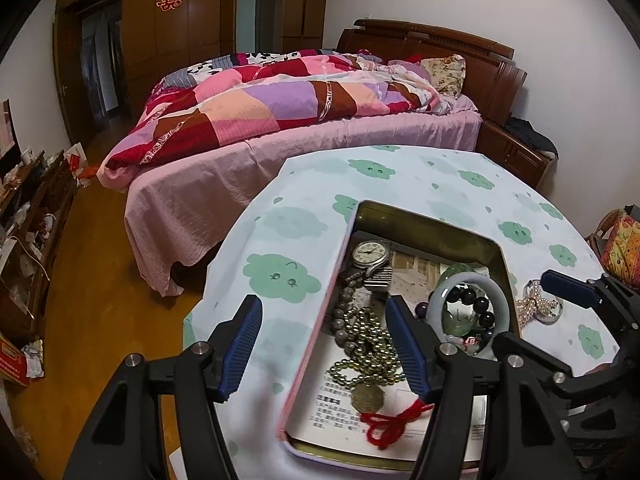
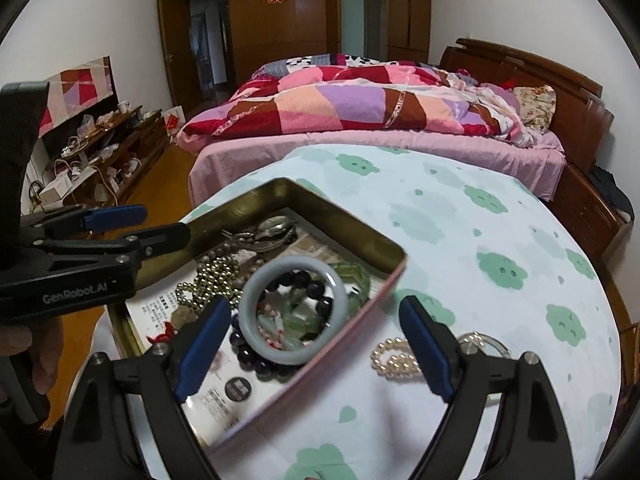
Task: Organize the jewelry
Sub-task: 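Move both open grippers to the pearl necklace and silver bangle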
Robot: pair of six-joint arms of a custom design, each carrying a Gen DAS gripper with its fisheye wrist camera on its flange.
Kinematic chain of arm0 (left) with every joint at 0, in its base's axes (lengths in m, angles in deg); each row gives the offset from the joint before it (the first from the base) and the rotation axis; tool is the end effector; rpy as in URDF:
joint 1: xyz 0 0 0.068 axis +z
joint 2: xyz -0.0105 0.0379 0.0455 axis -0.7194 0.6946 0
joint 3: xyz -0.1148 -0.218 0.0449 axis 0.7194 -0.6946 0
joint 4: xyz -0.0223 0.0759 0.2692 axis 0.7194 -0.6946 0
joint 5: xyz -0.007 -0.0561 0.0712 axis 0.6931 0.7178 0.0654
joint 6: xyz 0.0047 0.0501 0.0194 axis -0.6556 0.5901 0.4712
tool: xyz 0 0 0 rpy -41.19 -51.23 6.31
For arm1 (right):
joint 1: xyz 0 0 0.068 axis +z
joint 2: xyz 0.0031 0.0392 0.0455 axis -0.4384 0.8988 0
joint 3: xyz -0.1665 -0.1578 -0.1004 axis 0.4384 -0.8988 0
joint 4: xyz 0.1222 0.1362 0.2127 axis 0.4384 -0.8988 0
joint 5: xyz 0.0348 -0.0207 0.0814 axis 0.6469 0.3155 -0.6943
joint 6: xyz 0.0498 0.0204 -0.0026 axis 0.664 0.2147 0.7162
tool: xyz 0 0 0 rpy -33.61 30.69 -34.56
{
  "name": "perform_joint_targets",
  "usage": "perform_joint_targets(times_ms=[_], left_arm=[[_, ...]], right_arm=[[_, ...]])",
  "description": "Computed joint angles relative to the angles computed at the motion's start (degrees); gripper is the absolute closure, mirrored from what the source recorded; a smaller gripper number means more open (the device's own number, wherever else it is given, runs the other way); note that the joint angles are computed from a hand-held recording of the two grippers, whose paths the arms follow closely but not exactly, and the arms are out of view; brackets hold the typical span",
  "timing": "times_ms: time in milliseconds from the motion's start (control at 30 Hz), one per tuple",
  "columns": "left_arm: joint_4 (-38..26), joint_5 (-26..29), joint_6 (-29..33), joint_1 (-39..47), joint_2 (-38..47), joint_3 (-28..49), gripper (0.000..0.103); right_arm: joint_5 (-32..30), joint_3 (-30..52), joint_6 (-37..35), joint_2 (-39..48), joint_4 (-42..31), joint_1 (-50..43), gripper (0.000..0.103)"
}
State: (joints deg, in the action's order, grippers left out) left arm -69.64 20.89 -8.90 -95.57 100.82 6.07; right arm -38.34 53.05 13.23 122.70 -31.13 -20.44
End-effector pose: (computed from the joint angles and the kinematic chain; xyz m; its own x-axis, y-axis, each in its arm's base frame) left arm 0.2816 -0.2947 0.1810 -0.6403 -0.3190 -0.6987 -0.3911 0.9183 -0.0609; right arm 0.3685 0.0552 0.1821 -0.4330 -0.5341 -0.7261 -0.7917 0.6104 0.0231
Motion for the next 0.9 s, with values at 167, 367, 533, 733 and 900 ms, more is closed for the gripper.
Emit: perform_joint_targets(times_ms=[167,367,533,733,900], left_arm=[[-2.6,0.0,1.6,-1.2,4.7,7.0,0.038],[-6.2,0.6,4.8,-2.2,12.2,18.5,0.034],[-10.0,0.6,7.2,-2.6,18.7,28.5,0.034],[-13.5,0.8,8.5,-2.4,24.5,37.3,0.033],[-15.3,0.5,9.0,-2.4,26.8,41.4,0.033]], right_arm=[[-1.9,1.2,-0.7,1.3,-0.7,-4.2,0.014],[-1.6,4.2,-0.2,5.6,0.3,-9.2,0.013],[-0.8,9.3,0.9,10.7,-1.0,-12.5,0.013],[0.0,13.7,0.1,14.3,-4.4,-13.9,0.013],[2.4,14.0,-0.2,15.0,-4.0,-14.1,0.015]])
